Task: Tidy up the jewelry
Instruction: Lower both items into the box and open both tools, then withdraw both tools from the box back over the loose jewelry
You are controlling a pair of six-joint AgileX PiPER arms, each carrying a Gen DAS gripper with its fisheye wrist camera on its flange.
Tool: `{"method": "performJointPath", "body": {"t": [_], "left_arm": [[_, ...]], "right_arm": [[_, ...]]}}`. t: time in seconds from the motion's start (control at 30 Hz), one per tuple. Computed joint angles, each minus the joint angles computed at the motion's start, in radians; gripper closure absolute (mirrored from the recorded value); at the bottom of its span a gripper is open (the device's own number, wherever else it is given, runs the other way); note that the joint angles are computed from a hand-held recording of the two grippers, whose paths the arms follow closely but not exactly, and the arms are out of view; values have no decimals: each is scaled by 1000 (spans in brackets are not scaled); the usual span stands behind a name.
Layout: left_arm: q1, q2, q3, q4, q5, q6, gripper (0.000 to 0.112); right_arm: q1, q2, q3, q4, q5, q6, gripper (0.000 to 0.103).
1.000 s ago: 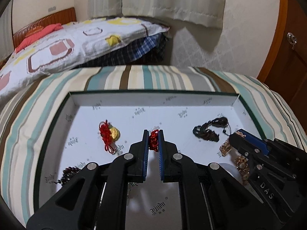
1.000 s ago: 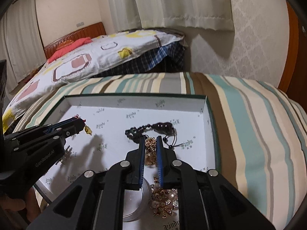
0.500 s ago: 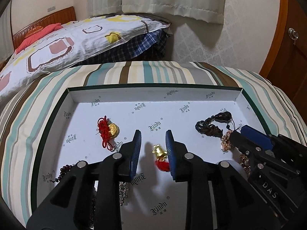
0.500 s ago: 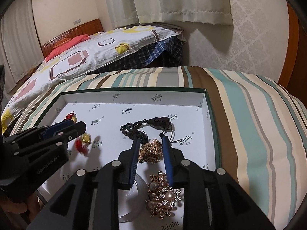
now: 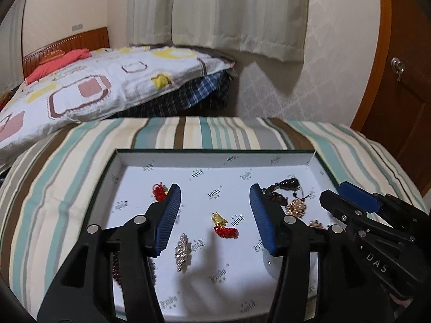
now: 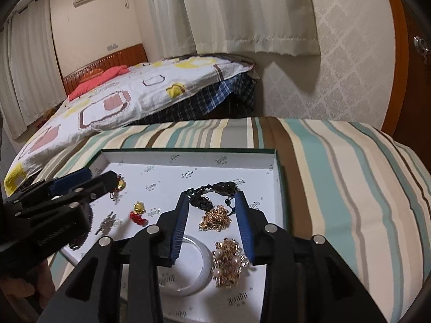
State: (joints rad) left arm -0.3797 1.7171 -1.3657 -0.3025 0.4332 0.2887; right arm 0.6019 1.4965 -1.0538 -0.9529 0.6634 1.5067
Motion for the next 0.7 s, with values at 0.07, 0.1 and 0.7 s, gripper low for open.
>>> {"method": "performJointPath", "body": {"t": [0.07, 0.1, 0.7], "left_arm": [[7, -39, 34, -14, -11, 13, 60], [13, -59, 51, -31, -12, 25, 60], [62, -313, 325, -105, -22, 104, 60]], "right_arm": [[21, -25, 16, -16, 24, 28, 65], [34, -40, 26, -21, 38, 42, 65], [268, -160, 125, -51, 283, 195, 65]]}}
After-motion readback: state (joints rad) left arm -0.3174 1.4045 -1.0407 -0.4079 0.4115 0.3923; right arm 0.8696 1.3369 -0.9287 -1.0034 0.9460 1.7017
